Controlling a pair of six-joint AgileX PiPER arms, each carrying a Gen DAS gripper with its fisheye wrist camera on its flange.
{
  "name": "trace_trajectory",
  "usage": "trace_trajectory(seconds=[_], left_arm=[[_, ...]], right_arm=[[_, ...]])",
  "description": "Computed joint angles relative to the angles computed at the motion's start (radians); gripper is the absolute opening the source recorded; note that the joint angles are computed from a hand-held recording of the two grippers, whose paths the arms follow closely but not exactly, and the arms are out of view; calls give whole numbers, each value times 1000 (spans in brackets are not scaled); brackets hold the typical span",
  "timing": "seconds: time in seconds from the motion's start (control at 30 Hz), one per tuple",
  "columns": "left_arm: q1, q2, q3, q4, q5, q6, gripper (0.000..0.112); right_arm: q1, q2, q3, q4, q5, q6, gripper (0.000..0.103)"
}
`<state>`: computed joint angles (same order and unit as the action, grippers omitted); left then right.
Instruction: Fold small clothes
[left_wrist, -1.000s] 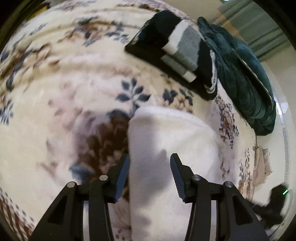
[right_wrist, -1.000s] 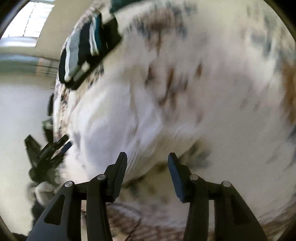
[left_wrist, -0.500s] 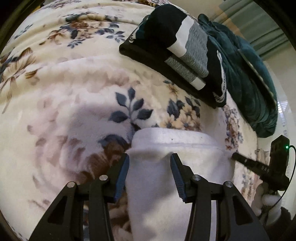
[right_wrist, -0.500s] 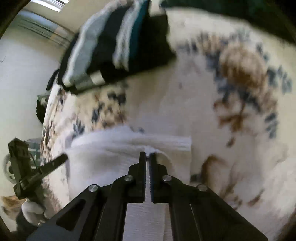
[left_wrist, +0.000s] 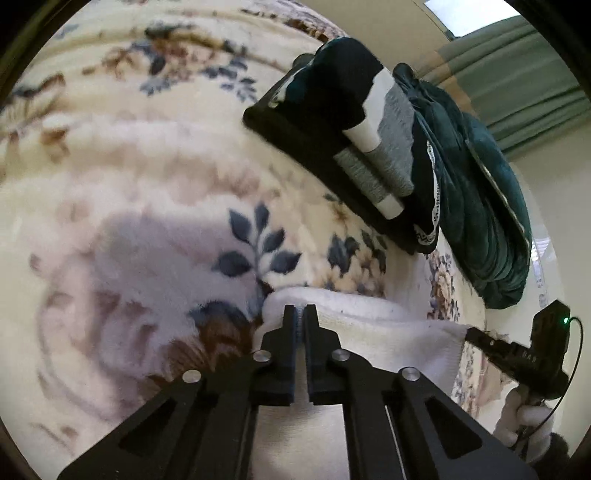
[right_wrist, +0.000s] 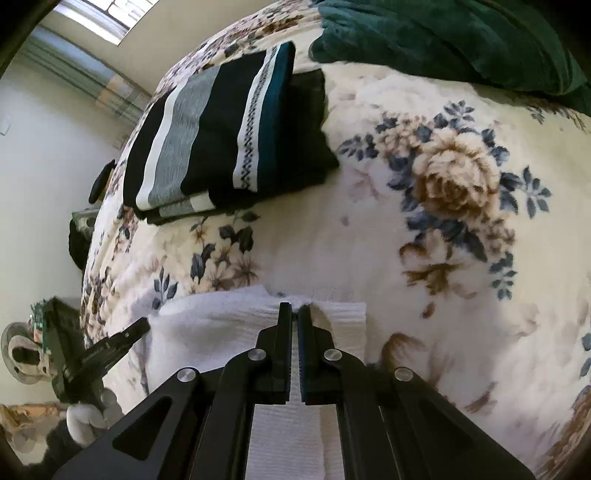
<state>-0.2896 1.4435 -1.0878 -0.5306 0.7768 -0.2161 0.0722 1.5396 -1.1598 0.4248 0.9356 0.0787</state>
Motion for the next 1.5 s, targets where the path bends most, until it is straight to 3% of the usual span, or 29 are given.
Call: trace_trajectory(seconds=[0.23, 0.37, 0.5, 0.57, 0.6, 0.67, 0.7, 0.8, 0.83, 0.9, 0.97, 1.13, 1.2, 1.27, 1.3, 1.4, 1.5], left_arm=[[-4, 122, -88, 42, -1, -18, 0], [36, 180, -126, -34, 29, 48, 0], [46, 156, -159, 1, 103, 21, 6], [50, 116, -152, 26, 145, -11, 18], [52, 88, -135, 23, 151, -17, 34], [56, 37, -92, -9, 144, -8, 59], [56, 13, -70, -23, 146, -9, 64], [56, -54, 20, -98, 174, 18, 64], [55, -76, 49, -106, 181, 13, 64], [54, -134, 148, -169, 178, 42, 64], [49, -162, 235, -239, 154, 78, 64], [43, -103, 401, -630, 81, 388, 67], [11, -66, 394, -693, 41, 431, 67], [-17, -70, 372, -695, -3, 425, 58], [-39, -75, 346, -652, -25, 394, 33], [-54, -99, 285, -570, -30, 303, 27], [-46, -105, 189, -498, 14, 219, 26]], right_arm=[[19, 113, -63, -131, -38, 101, 2], [26, 211, -78, -142, -54, 94, 2], [-13, 281, -107, -32, 33, 4, 4], [-59, 261, -105, 7, 78, -17, 26], [-83, 229, -86, 24, 77, -29, 41], [-129, 174, -55, 72, 101, -80, 44], [-144, 160, -52, 82, 133, -94, 49], [-200, 127, 22, 160, 223, -195, 53], [-211, 122, 57, 185, 236, -230, 69], [-238, 133, 153, 262, 262, -336, 91], [-246, 173, 231, 323, 257, -424, 93], [-235, 309, 320, 548, 242, -634, 97], [-234, 325, 335, 631, 253, -696, 95], [-201, 329, 341, 673, 261, -719, 67], [-178, 319, 341, 669, 250, -707, 34], [-152, 243, 373, 687, 202, -662, 24], [-162, 148, 398, 706, 192, -603, 22]])
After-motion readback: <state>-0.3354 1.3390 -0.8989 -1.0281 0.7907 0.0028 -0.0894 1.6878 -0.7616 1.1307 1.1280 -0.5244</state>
